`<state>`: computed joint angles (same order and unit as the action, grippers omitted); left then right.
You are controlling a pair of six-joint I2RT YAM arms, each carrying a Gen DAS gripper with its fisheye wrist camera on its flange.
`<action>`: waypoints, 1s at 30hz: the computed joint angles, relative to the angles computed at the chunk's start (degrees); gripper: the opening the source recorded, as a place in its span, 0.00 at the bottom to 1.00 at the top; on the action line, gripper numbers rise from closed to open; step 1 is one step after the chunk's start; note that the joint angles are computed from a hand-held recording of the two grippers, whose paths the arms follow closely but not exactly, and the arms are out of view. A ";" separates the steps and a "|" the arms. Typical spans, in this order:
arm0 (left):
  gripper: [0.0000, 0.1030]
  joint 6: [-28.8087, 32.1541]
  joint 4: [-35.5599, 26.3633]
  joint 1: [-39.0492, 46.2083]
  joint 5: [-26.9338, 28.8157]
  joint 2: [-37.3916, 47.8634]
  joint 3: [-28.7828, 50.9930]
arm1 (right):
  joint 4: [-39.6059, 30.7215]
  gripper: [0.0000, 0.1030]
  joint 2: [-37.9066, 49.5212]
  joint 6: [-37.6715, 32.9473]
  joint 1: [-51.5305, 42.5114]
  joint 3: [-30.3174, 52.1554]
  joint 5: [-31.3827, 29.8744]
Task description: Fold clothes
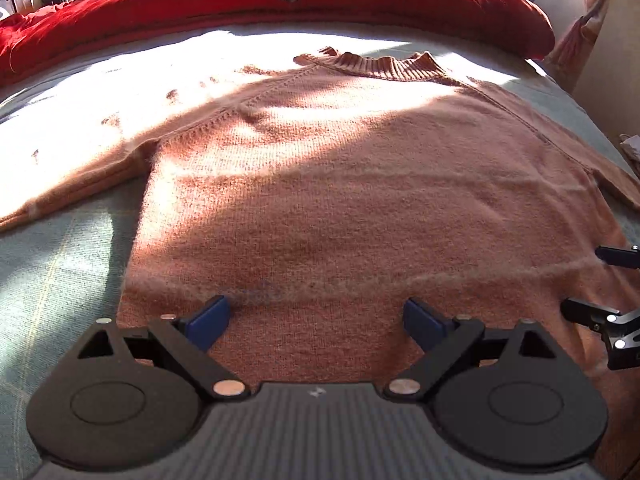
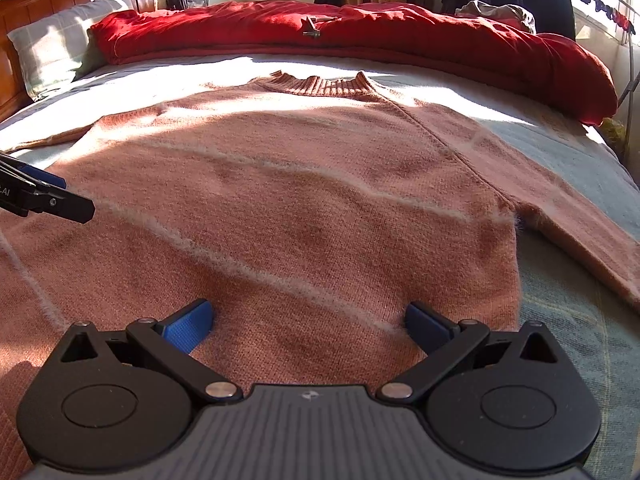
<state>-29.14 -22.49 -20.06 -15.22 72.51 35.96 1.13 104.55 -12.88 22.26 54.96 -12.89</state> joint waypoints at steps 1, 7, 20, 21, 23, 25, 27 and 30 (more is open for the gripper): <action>0.91 -0.97 -1.01 0.23 -0.63 -1.86 -1.05 | 0.29 1.00 0.01 -0.03 -0.09 -0.15 -0.19; 0.91 -8.09 -8.75 -0.78 -2.64 -13.54 -4.49 | 1.90 1.00 0.21 -0.62 -0.75 -0.94 -1.64; 0.91 -10.94 -11.42 -8.26 -5.09 -11.56 -4.62 | 5.40 1.00 -0.29 -1.27 -1.54 -3.24 -3.41; 0.91 -11.29 -11.38 -8.57 -5.31 -11.83 -4.93 | 5.32 1.00 -0.25 -1.44 -1.62 -3.17 -3.57; 0.92 -11.91 -11.26 -8.95 -5.80 -11.65 -5.05 | 4.93 1.00 -0.11 -1.83 -1.76 -2.84 -3.86; 0.92 -12.45 -11.15 -9.20 -6.28 -11.12 -4.90 | 4.80 1.00 -0.07 -2.17 -1.88 -2.76 -4.14; 0.92 -12.83 -11.15 -9.37 -6.65 -10.65 -4.69 | 4.66 1.00 -0.05 -2.59 -2.07 -2.72 -4.56; 0.92 -12.72 -11.06 -9.52 -6.76 -10.63 -4.84 | 4.06 1.00 0.01 -3.26 -2.38 -2.44 -5.27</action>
<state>-41.86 -33.55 -29.58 -21.98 61.88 31.11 5.19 104.55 -16.14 19.88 52.52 -18.16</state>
